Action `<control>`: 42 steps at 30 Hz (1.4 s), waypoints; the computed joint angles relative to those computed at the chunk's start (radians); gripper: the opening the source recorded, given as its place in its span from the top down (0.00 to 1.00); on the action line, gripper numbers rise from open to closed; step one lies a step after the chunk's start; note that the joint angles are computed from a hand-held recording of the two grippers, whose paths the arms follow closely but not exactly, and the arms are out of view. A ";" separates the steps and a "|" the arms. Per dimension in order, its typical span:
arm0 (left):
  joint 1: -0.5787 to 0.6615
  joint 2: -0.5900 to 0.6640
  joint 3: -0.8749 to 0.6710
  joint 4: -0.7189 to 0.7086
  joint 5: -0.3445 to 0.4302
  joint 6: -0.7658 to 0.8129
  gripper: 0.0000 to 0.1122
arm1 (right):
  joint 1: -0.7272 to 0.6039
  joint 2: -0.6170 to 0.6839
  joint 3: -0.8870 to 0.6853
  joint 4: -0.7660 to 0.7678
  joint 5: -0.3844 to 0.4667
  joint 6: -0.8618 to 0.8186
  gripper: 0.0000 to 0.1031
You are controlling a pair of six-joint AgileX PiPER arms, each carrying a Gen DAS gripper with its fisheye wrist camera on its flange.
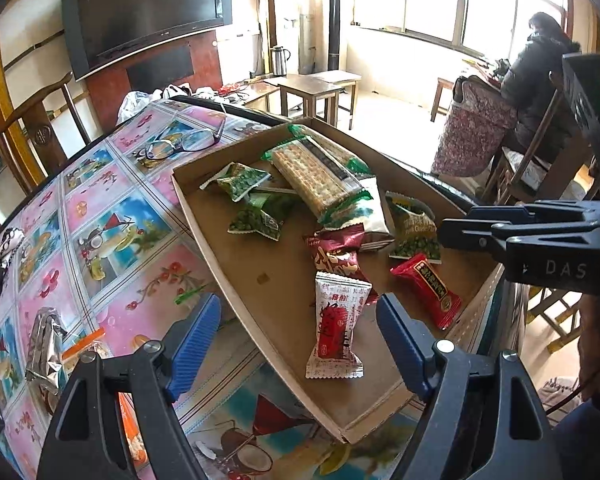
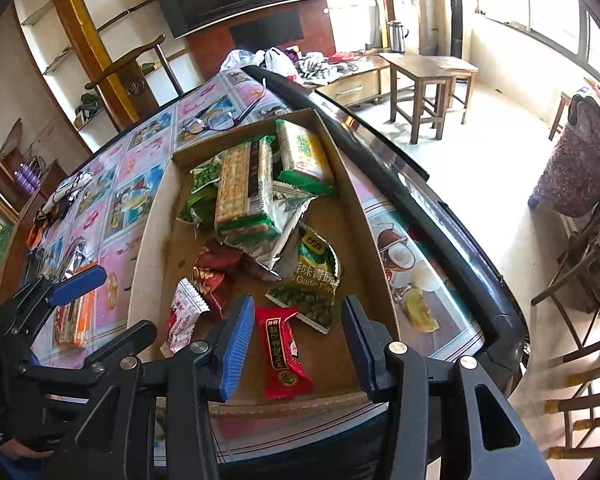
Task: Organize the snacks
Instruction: 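Move both grippers back from the box to the snacks on the table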
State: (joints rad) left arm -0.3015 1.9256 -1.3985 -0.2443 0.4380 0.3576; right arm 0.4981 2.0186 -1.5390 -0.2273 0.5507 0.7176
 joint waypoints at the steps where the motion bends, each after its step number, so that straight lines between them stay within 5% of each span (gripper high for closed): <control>1: 0.002 -0.003 0.002 -0.005 0.000 0.005 0.29 | 0.004 -0.002 0.003 -0.015 -0.004 0.014 0.53; 4: 0.003 -0.017 0.019 -0.008 -0.013 0.014 0.29 | 0.010 -0.003 0.003 -0.037 -0.006 0.035 0.53; 8: -0.019 -0.060 0.080 0.165 -0.088 -0.139 0.23 | 0.011 0.001 0.000 -0.039 -0.003 0.055 0.53; 15: 0.030 -0.097 0.125 0.099 -0.110 -0.088 0.23 | 0.016 0.010 -0.015 -0.002 -0.012 0.043 0.50; 27: 0.165 -0.165 0.218 -0.022 -0.130 0.007 0.23 | 0.084 0.086 -0.164 -0.018 0.094 0.041 0.50; 42: 0.426 -0.226 0.315 -0.170 -0.088 0.176 0.23 | 0.206 0.264 -0.494 0.021 0.229 -0.042 0.50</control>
